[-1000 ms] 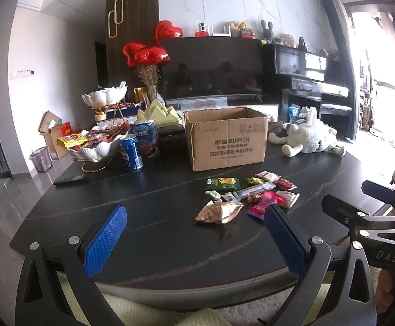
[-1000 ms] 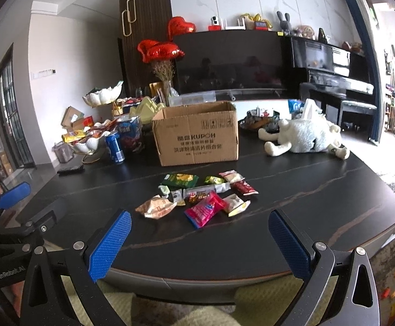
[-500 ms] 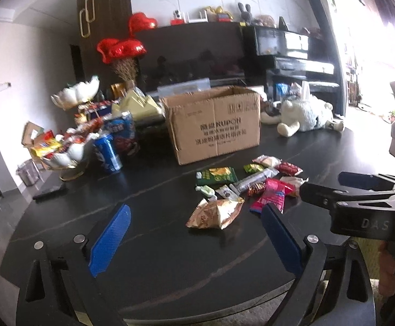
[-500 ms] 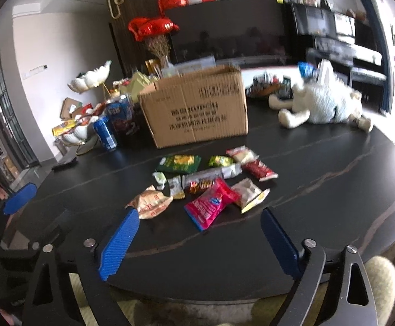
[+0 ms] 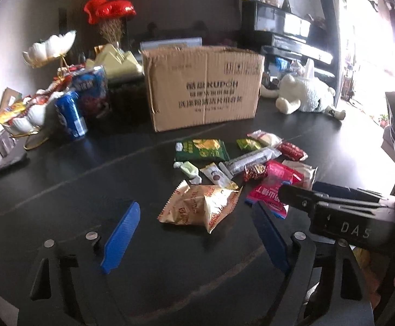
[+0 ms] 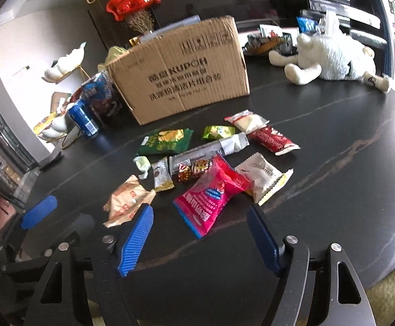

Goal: Organize snacks
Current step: 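Grasp the pink snack bag with the right tool while the left tool grasps the tan cookie bag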

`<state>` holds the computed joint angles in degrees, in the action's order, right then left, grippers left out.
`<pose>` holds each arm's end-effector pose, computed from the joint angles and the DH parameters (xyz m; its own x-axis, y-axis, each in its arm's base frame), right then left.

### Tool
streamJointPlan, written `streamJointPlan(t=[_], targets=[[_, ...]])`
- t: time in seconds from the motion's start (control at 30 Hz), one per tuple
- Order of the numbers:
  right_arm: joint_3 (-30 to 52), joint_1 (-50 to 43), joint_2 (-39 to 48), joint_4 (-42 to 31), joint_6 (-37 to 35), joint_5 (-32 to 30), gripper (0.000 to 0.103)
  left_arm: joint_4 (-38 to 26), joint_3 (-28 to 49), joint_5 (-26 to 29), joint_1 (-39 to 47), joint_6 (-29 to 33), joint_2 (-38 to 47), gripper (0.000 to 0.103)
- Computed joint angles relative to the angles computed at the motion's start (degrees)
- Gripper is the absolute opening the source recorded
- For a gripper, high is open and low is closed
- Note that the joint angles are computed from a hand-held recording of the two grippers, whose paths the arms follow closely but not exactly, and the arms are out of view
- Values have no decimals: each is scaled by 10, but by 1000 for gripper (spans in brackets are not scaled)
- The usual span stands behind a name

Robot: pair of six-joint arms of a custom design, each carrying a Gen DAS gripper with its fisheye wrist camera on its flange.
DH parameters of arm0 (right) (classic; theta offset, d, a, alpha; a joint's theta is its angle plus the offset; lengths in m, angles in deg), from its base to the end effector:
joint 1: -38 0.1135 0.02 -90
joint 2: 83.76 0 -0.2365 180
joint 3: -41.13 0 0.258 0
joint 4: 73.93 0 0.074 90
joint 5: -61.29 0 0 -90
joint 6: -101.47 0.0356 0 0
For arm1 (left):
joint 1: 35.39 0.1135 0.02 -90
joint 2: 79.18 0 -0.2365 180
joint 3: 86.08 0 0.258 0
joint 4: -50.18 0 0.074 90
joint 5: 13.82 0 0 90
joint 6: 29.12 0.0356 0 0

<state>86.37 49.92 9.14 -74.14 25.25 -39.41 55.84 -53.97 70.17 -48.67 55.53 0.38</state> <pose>0.2715 0.0641 0.0782 -0.7821 0.0741 -0.6187 -0.1426 0.9453 0.2935 0.2278 -0.0499 0.0831 -0.6600 0.0605 -0.7488 0.0913 0.9958 0.0000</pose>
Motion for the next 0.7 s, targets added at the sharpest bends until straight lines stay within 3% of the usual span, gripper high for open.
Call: streamJointPlan(t=[0.17, 0.7], targets=[[31, -9, 48, -2, 3, -4, 62, 29, 29, 22, 12, 13, 71, 83], [87, -11, 122, 5, 7, -20, 58, 48, 105, 63, 28, 14, 192, 74]])
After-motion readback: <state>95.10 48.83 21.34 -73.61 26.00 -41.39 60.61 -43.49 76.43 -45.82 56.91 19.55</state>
